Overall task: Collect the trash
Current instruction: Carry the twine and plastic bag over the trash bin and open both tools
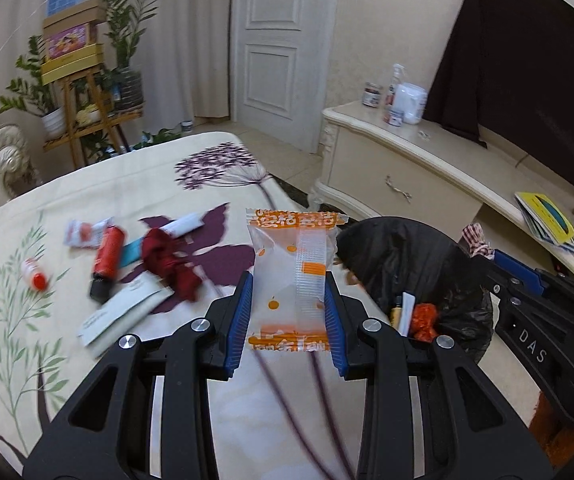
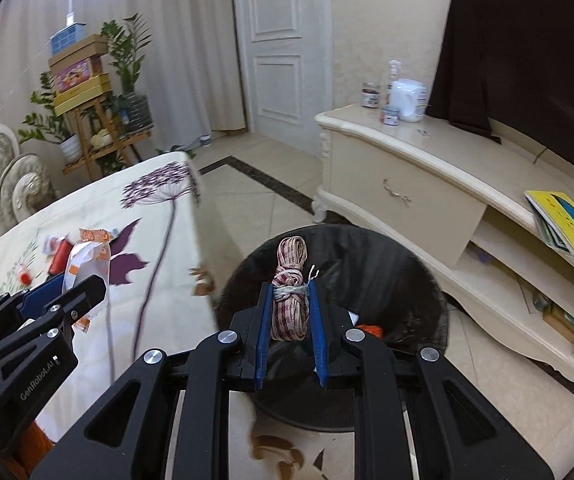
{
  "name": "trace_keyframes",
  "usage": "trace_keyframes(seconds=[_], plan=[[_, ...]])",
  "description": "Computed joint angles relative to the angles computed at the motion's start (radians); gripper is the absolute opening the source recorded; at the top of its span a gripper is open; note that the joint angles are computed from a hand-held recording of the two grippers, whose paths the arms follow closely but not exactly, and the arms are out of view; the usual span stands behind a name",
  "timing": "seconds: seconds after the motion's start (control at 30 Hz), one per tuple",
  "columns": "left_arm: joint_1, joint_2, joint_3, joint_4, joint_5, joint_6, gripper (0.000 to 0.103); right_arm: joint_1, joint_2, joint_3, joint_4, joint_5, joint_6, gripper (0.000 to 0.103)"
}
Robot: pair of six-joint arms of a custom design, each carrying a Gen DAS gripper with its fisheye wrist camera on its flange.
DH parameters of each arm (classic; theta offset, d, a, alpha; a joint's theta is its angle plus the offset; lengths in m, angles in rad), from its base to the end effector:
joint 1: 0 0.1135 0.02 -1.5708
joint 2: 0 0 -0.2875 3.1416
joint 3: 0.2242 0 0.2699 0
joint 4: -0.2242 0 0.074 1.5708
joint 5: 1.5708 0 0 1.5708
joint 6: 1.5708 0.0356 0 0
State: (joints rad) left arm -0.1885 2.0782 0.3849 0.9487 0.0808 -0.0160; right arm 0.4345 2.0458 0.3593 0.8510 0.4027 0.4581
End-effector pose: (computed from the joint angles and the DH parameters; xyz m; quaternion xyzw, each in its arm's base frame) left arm 0.2623 -0.0530 0.0221 0.0950 0.9103 -0.0777 0.3953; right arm 0.2348 0.0936 0.0217 0.0827 0.9134 -0.0163 0.3982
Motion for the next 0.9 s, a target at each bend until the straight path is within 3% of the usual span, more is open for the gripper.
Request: trace_keyframes(seconds=[0.5, 0.9], plan=[[-0.182, 0.093, 0.159, -0.089, -0.121, -0.050, 0.033, -0.195, 0.089, -0.009, 0.121, -0.091, -0.079, 0.019], [-0.243, 0.147, 0.294, -0.190, -0.164, -0.059, 0.036, -0.273, 0.148, 0.041, 0.126, -0.142, -0.114, 0.019]])
